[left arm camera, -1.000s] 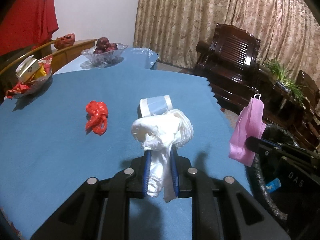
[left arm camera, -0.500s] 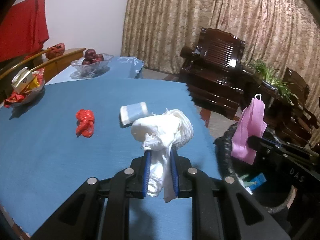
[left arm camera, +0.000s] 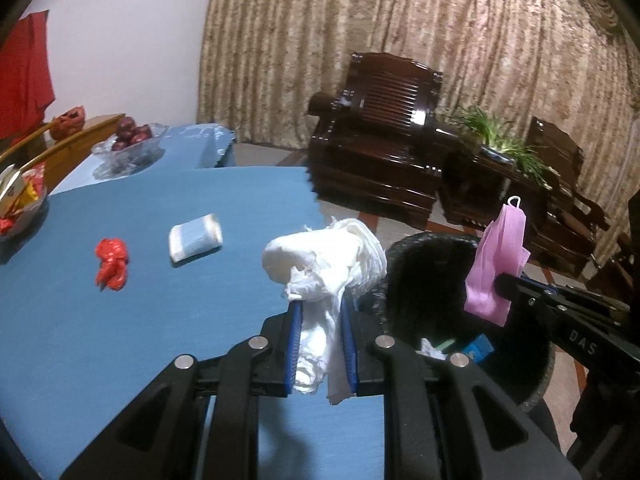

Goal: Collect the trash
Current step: 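Carry the cloth and mask over the black bin and open both grippers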

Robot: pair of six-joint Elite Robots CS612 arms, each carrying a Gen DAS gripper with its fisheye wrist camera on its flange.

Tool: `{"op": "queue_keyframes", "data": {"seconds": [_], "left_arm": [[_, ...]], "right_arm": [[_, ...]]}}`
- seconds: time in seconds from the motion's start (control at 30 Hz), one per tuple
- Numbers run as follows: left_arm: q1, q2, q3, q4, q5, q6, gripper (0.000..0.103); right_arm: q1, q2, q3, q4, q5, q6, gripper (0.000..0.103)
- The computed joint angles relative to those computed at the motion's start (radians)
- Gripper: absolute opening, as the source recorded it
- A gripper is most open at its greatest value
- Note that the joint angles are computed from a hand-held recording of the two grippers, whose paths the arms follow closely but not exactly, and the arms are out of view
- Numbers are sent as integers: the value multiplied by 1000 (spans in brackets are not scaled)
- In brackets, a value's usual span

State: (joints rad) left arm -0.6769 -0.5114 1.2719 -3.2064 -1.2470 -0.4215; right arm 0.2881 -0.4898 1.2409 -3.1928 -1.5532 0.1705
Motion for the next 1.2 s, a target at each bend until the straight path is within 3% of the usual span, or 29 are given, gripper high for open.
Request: {"op": "queue_keyframes", "data": {"seconds": [0.33,0.63,1.07,1.2], "left_arm": [[-17,38,-81,23,-70,55,19],[-28,105,-210,85,-164,108,19],[-40,207,-397,214,-247,151,19],[-39,225,-428,244,-262,154,24]], "right_arm": [[-27,-36,90,-58,-60,27,3],[-54,-58,154,-73,-113,50,3],[-82,-51,175,-45,-138,79,3],[-84,-46,171,-33,-148,89,9]]}}
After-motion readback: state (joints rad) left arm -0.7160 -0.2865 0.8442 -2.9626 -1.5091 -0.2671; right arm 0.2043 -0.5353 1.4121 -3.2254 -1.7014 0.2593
